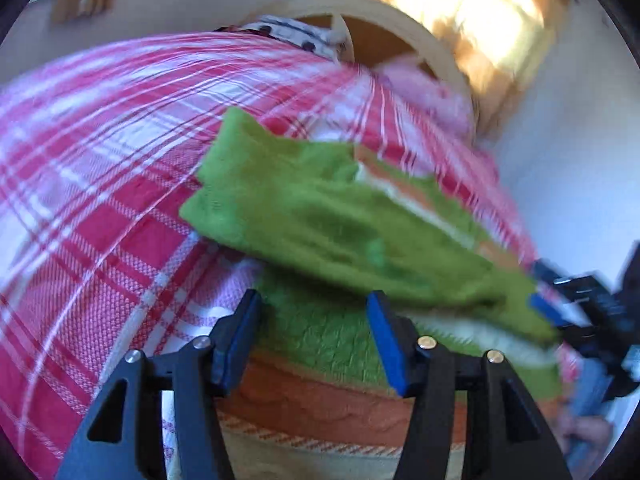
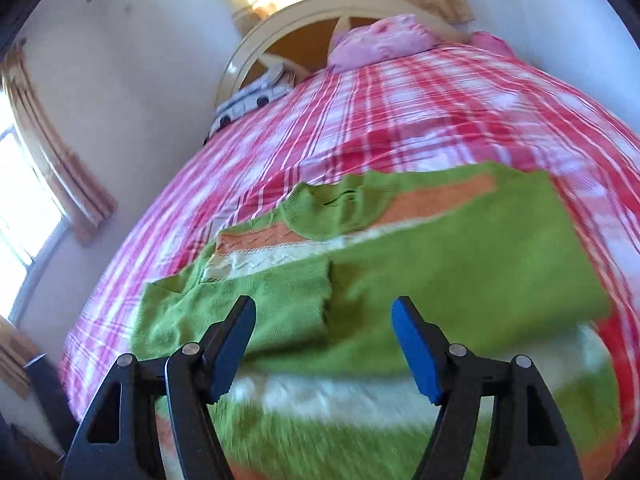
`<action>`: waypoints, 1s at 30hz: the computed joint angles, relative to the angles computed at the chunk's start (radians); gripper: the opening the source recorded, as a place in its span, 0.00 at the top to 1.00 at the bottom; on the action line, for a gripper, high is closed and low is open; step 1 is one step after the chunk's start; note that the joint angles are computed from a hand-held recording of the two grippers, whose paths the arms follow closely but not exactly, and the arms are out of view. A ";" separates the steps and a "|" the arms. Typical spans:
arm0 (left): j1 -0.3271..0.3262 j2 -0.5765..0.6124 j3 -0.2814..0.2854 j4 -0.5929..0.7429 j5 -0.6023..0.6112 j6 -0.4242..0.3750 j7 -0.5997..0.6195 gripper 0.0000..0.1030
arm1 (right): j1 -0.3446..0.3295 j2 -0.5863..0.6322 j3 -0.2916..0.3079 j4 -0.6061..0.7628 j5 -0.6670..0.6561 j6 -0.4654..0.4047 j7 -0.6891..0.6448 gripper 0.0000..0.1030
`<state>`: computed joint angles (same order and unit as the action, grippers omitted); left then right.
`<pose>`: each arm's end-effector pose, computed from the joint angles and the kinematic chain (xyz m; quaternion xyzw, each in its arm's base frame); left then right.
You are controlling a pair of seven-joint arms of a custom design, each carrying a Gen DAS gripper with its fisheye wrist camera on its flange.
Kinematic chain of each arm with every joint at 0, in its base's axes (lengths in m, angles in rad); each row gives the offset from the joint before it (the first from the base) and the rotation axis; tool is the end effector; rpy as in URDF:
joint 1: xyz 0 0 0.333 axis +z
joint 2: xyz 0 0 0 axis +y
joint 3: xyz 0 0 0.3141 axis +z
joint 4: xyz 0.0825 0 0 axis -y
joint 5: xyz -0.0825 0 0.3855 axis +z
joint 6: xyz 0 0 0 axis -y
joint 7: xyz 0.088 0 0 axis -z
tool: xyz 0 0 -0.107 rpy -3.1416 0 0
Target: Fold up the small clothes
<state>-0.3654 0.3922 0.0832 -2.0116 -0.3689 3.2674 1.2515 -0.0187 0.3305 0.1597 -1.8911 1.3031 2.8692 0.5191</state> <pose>0.6334 -0.1508 0.3567 -0.7585 0.5011 -0.3866 0.1555 0.6480 0.0299 0.3701 -0.6329 0.6411 -0.1133 0.4191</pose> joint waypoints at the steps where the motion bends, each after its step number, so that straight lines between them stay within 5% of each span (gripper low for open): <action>1: 0.039 0.001 -0.045 -0.002 -0.006 0.010 -0.001 0.44 | 0.023 0.031 -0.018 0.031 -0.087 -0.016 0.075 0.31; 3: 0.049 -0.002 -0.060 -0.007 -0.014 0.022 0.002 0.44 | 0.060 0.085 -0.045 0.079 -0.255 -0.027 0.219 0.31; 5: -0.028 0.001 0.015 -0.002 -0.021 0.010 -0.005 0.44 | 0.106 0.127 -0.073 0.106 -0.394 -0.008 0.323 0.38; 6: -0.041 0.000 0.027 -0.004 -0.021 0.009 -0.006 0.42 | 0.118 0.131 -0.069 0.095 -0.422 0.050 0.323 0.50; 7: -0.019 0.004 0.003 0.002 -0.017 0.011 -0.001 0.40 | 0.126 0.129 -0.069 0.085 -0.459 0.070 0.331 0.77; 8: 0.027 0.005 -0.042 0.002 -0.013 0.019 0.009 0.39 | 0.128 0.128 -0.070 0.084 -0.493 0.062 0.348 0.83; 11: 0.071 0.012 -0.088 0.008 -0.017 0.028 0.021 0.38 | 0.080 0.101 -0.009 0.057 -0.504 0.095 0.325 0.86; 17: 0.160 0.029 -0.175 0.017 -0.022 0.045 0.046 0.38 | -0.175 -0.007 0.266 0.032 -0.289 0.211 0.044 0.86; 20: 0.161 0.027 -0.178 0.013 -0.029 0.048 0.053 0.38 | -0.219 -0.055 0.290 0.035 -0.161 0.235 -0.098 0.86; 24: 0.160 0.027 -0.178 0.014 -0.035 0.046 0.059 0.38 | -0.157 -0.072 0.161 0.016 -0.239 0.270 -0.050 0.86; 30: 0.157 0.021 -0.175 0.007 -0.041 0.046 0.065 0.38 | 0.028 0.012 -0.121 -0.019 -0.621 0.251 0.330 0.86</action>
